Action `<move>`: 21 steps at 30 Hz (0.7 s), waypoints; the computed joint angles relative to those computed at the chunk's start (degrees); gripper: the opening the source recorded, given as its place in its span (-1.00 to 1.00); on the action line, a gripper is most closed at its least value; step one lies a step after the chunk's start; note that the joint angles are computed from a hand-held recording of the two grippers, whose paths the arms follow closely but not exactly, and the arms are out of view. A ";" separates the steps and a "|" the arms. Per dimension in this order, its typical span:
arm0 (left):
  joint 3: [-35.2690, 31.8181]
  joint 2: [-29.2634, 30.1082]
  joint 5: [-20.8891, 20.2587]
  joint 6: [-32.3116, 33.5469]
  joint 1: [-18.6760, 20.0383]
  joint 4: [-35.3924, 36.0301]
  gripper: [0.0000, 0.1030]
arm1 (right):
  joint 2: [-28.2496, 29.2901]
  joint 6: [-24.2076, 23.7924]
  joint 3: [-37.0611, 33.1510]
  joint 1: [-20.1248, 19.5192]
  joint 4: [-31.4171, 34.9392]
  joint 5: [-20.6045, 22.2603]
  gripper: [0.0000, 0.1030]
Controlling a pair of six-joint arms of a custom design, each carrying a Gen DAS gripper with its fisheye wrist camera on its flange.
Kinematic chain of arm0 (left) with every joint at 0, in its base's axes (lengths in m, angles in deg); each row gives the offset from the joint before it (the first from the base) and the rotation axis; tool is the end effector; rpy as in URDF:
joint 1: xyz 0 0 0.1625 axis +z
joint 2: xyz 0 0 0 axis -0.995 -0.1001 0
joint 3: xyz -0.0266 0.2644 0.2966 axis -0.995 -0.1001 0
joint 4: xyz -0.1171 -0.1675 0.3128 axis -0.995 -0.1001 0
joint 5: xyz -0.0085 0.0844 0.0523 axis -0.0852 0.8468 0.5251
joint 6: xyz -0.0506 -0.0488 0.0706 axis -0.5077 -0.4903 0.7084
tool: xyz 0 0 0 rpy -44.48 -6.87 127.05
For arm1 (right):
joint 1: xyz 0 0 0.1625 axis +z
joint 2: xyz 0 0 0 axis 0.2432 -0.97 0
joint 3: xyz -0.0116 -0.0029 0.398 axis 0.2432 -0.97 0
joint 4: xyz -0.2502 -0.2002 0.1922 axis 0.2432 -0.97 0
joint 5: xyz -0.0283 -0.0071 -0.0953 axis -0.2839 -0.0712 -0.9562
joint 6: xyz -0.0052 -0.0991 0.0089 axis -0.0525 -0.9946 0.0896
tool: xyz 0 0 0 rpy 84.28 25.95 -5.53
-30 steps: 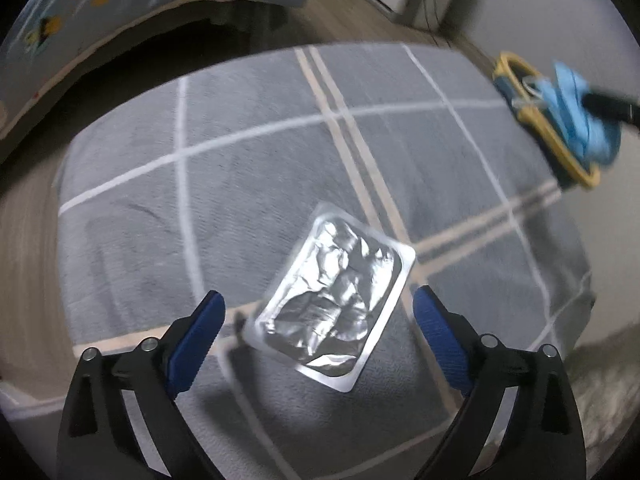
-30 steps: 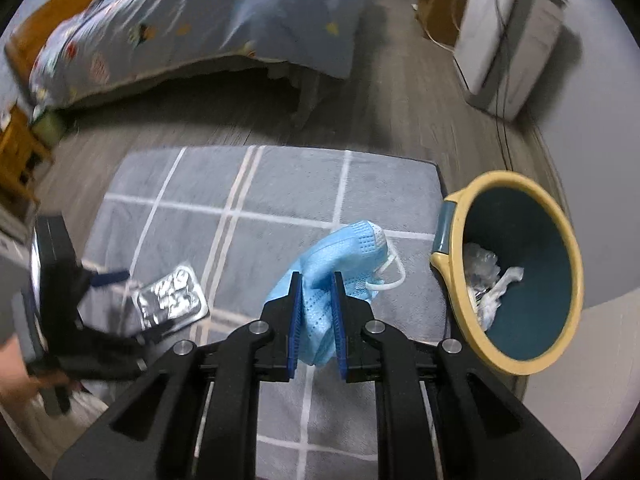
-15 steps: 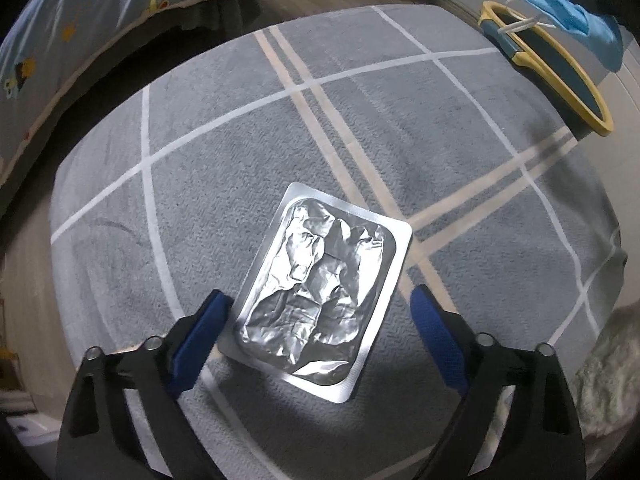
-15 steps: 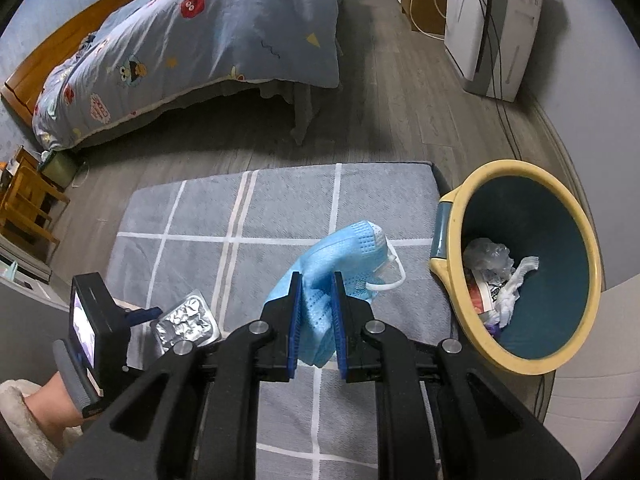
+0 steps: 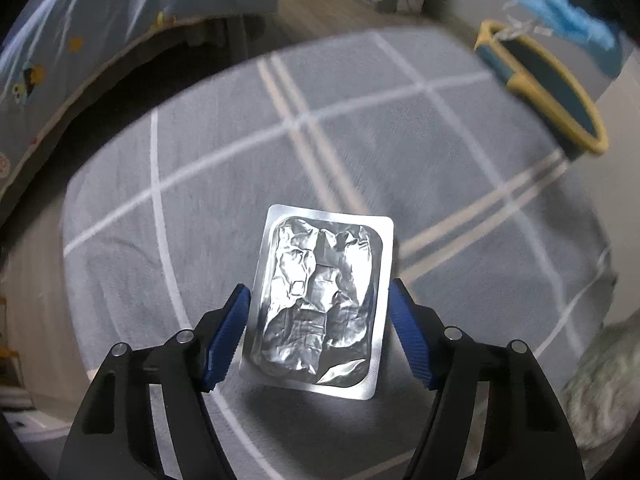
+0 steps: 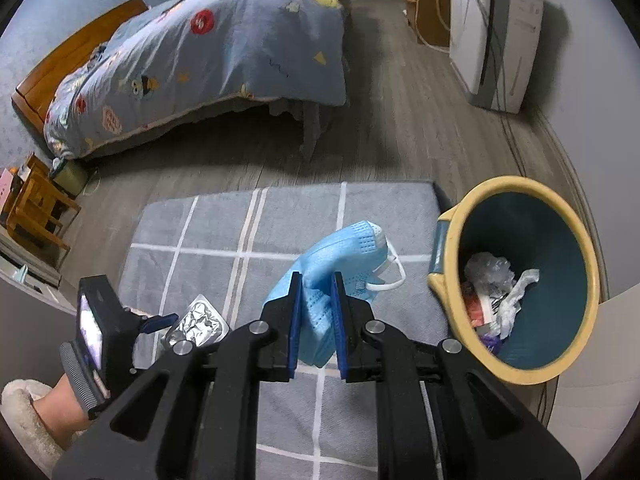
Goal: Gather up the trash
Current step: 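Carry the blister pack and mask over the bin and release both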
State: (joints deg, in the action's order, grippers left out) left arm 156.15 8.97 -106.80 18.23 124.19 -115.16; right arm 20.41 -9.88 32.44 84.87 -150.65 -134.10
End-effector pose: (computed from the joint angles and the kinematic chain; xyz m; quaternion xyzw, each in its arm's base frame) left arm -0.3410 -0.5420 0.0472 0.1873 0.9116 -0.1109 0.3487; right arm 0.1825 -0.5859 0.3759 0.1879 -0.9336 0.1876 0.2406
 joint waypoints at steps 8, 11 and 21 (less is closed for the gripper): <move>-8.71 4.34 0.82 2.07 -2.25 -1.20 0.37 | -1.83 0.24 -2.34 -2.95 0.53 1.71 -0.74; -12.69 7.01 0.05 4.04 -2.93 -1.15 0.37 | -2.41 0.83 -3.57 -4.70 1.19 2.21 -0.74; -31.88 19.68 -3.41 12.78 -4.58 2.19 0.37 | -2.65 4.30 -9.99 -12.47 0.10 0.62 -0.74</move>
State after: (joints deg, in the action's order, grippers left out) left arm 124.27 28.65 -110.21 31.01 119.61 -112.97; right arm 17.76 -5.58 22.45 72.41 -150.55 -133.48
